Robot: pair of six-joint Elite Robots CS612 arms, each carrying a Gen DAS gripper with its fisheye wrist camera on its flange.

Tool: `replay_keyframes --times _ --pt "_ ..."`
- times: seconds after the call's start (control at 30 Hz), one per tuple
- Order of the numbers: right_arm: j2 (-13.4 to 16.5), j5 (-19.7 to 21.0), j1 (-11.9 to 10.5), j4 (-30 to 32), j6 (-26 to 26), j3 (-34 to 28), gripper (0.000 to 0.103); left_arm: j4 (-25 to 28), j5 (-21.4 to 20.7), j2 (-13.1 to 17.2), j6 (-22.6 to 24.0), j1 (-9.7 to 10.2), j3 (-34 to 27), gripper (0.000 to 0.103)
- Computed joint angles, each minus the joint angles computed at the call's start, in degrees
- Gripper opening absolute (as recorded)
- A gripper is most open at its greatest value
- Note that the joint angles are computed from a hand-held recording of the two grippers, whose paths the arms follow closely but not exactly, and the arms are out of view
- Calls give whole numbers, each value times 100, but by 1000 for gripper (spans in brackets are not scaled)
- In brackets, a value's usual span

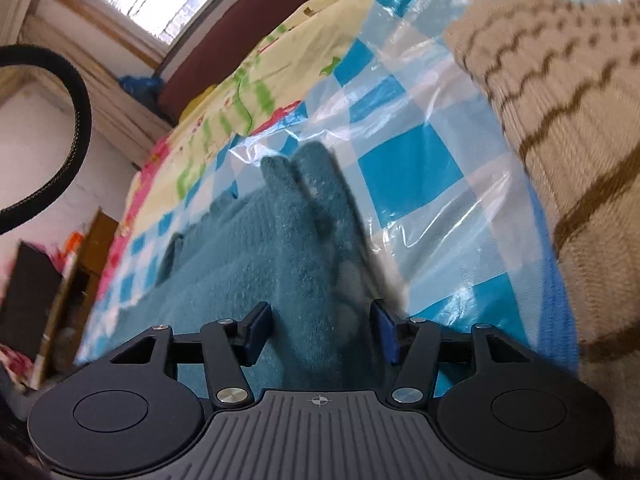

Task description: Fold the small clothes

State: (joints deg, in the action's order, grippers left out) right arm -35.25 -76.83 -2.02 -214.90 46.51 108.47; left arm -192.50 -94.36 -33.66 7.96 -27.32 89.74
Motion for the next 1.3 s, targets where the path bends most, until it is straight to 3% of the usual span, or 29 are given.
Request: replay_keyframes --times 0.07,0.13,0.23,0.4,0.47,0.57,0.67,0.83,0.93,1.07,1.23,1.3 --pt "47 112 -30 -176 152 9 50 -63 30 31 -97 -8 -17 40" --pt "70 256 -58 -319 277 38 35 -199 12 26 -238 -10 13 40" --pt "128 534 -125 -681 707 92 27 -661 204 99 0 -67 42 40" --pt "148 696 -154 -1051 1238 145 25 -740 185 188 -170 -57 2 39" --pt "94 629 -134 -963 1232 192 25 -908 -155 158 -285 3 53 39" --pt "31 640 -165 -907 1495 255 23 -979 -186 167 169 -14 129 39" --pt "-67 467 -175 -960 1746 339 22 -1136 -284 206 20 -51 239 38" --pt "-417 63 -108 -475 1620 573 22 -1523 -286 161 145 -162 484 34" --pt "-653 -75 -71 -163 1437 710 22 -1828 -744 67 -48 -81 662 34" --pt "-825 -92 -14 42 1521 694 22 -2106 -328 144 765 -233 845 34" --pt "-1015 -257 201 277 1392 490 22 -2040 -394 157 648 -221 825 33" --pt "-1084 -413 299 431 1285 371 22 -1886 -666 77 529 -109 820 33"
